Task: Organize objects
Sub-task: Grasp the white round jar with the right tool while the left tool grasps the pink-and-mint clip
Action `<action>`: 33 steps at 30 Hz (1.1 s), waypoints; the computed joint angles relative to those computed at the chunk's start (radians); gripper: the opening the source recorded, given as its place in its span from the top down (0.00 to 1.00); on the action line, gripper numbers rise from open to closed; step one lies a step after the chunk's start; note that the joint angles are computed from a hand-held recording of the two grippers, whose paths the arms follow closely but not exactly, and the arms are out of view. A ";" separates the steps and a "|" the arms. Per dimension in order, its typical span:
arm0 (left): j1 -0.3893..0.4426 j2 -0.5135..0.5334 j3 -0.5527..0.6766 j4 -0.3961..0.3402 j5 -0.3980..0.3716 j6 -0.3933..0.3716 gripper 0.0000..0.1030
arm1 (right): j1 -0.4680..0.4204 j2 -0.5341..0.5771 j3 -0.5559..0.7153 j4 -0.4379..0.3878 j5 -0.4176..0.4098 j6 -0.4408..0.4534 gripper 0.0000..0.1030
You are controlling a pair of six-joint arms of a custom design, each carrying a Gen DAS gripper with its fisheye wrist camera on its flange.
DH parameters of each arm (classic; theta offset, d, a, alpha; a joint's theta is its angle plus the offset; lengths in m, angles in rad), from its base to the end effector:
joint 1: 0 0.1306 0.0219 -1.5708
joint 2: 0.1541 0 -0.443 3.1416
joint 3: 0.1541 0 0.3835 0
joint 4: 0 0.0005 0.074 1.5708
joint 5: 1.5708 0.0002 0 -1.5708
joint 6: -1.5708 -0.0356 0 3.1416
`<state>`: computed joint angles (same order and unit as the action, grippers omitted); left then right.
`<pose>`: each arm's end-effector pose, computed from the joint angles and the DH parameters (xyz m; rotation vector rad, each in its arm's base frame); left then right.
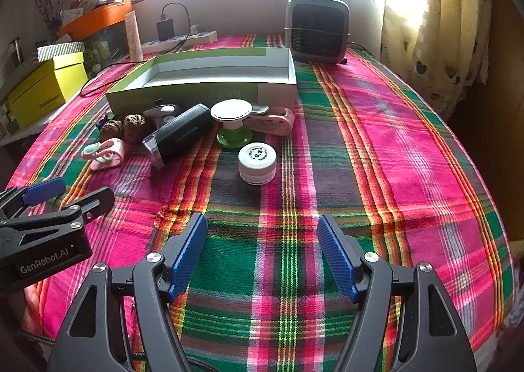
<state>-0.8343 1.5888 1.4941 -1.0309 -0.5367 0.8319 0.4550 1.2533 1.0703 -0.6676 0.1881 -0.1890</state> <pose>0.3654 -0.3766 0.4363 -0.1498 2.4544 0.0428 0.3612 0.1688 0.4159 -0.2339 2.3913 0.0712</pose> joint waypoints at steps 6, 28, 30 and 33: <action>0.005 -0.003 -0.005 0.011 0.009 -0.017 0.19 | -0.010 0.011 0.013 -0.007 -0.026 0.023 0.32; 0.087 -0.054 -0.059 0.138 0.101 -0.149 0.20 | -0.067 0.070 0.073 -0.018 -0.122 0.142 0.32; 0.090 -0.049 -0.053 0.148 0.110 -0.194 0.20 | -0.074 0.080 0.085 -0.026 -0.144 0.150 0.32; 0.098 -0.036 -0.043 0.154 0.139 -0.227 0.20 | -0.075 0.091 0.095 -0.030 -0.142 0.164 0.32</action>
<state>-0.7365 1.5526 1.4509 -0.8767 -0.3979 0.6049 0.3797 1.3440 1.1655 -0.6973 0.0465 -0.0250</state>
